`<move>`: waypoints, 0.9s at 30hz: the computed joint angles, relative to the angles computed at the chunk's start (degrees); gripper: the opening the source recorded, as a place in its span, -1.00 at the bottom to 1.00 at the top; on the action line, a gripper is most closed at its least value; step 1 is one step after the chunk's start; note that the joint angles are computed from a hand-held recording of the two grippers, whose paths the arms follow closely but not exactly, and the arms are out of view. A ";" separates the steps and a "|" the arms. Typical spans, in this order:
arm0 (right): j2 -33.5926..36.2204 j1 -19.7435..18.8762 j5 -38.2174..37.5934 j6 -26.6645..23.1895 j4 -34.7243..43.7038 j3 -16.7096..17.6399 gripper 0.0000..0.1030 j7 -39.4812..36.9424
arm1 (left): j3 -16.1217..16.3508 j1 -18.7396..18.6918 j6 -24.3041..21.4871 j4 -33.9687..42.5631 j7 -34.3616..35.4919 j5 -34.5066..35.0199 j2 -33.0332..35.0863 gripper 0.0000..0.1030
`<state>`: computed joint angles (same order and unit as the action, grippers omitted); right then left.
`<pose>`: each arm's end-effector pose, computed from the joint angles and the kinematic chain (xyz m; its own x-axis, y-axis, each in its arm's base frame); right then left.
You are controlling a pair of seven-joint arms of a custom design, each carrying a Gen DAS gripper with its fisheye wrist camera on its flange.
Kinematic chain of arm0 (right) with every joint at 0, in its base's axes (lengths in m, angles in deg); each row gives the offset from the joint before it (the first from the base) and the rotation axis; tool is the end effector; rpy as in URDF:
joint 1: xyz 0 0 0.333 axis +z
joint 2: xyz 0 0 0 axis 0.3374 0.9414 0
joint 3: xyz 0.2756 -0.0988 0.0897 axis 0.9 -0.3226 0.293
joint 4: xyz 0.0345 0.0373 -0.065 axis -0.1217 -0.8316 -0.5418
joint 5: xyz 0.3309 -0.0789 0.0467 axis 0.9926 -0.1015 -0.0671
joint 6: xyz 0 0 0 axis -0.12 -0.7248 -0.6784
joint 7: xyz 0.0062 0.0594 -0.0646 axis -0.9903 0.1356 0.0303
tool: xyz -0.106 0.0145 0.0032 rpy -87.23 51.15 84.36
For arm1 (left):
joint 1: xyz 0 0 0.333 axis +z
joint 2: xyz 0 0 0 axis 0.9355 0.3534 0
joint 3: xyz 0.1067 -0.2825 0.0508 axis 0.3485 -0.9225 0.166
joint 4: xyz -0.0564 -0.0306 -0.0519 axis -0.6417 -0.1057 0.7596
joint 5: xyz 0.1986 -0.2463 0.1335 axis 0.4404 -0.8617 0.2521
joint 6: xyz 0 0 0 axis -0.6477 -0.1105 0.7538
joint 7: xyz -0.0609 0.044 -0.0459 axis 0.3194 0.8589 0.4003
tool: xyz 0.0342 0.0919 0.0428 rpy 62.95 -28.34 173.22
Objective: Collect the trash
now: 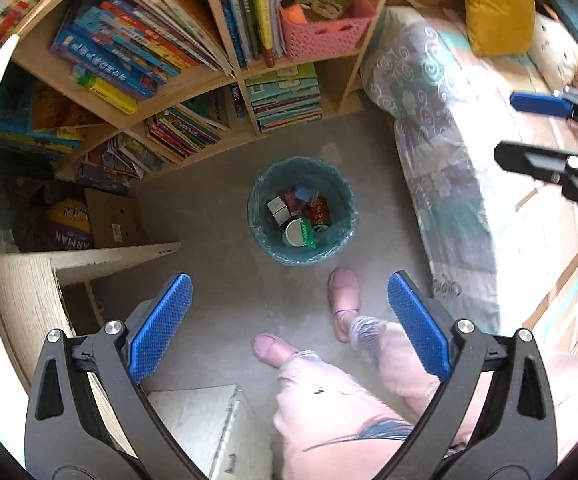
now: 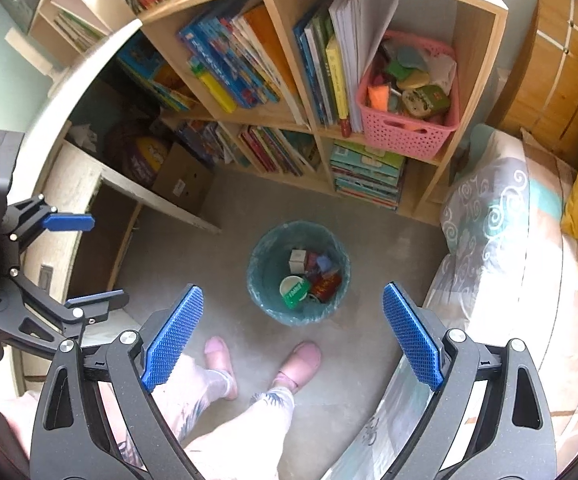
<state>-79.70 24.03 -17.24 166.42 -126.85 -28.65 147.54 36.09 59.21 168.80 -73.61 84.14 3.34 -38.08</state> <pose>0.4198 0.0839 0.3584 -0.6310 -0.7094 -0.3140 -0.6584 0.7038 -0.2669 0.6581 -0.2350 0.3830 -0.9897 -0.1414 0.0239 -0.1432 0.9842 -0.1038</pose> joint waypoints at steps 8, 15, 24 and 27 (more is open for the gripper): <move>-2.45 0.80 4.43 0.42 0.65 0.11 0.76 -6.46 | -0.29 1.61 -4.26 4.87 -2.46 -3.29 -0.39 0.86; -2.33 1.95 5.93 -3.90 4.31 -0.68 0.76 -12.06 | -0.52 3.67 -3.12 4.55 -4.87 -6.52 -2.40 0.86; 0.52 4.32 12.16 -6.58 11.20 -2.96 0.76 -25.30 | -0.24 6.28 -1.53 6.37 -9.08 -9.69 -3.25 0.86; 1.92 4.58 11.91 -9.94 14.55 -3.26 0.76 -29.57 | -0.12 7.00 -2.32 8.16 -10.27 -10.22 -2.69 0.86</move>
